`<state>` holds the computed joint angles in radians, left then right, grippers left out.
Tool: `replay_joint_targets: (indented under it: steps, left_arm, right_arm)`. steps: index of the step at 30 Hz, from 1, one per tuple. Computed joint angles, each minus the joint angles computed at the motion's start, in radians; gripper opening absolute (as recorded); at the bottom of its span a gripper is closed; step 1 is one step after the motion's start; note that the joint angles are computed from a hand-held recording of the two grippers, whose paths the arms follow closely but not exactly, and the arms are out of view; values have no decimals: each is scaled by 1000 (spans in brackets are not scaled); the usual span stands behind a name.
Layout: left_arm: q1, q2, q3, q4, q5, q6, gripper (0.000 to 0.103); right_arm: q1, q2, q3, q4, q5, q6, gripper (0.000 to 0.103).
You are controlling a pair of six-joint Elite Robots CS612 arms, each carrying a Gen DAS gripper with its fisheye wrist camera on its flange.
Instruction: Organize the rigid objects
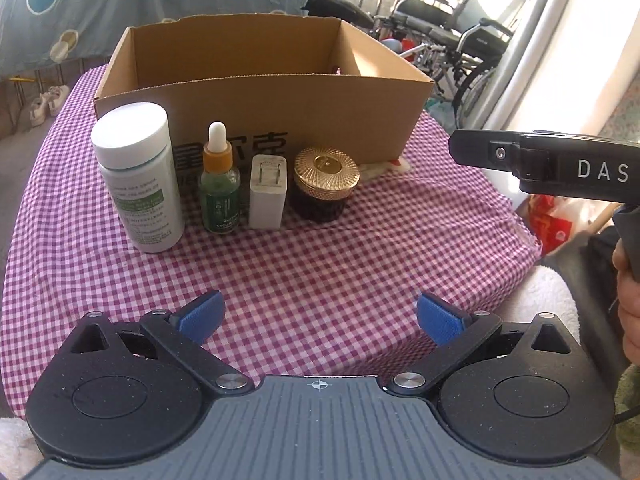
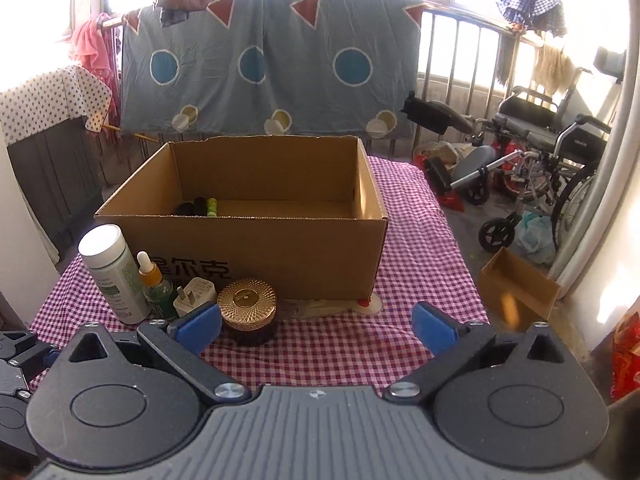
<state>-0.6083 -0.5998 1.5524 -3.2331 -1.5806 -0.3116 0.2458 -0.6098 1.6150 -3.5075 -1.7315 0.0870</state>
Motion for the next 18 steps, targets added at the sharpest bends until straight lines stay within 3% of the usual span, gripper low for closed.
replay_joint_targets:
  steps: [11, 15, 18]
  left_arm:
    - [1, 6, 19, -63, -16, 6, 102]
    - [3, 3, 22, -68, -20, 17, 102]
    - [13, 3, 20, -71, -65, -8, 103]
  right_arm:
    - [4, 8, -9, -39, -20, -68, 103]
    - [-6, 5, -4, -47, 14, -45, 103]
    - [-13, 3, -1, -51, 36, -42, 103]
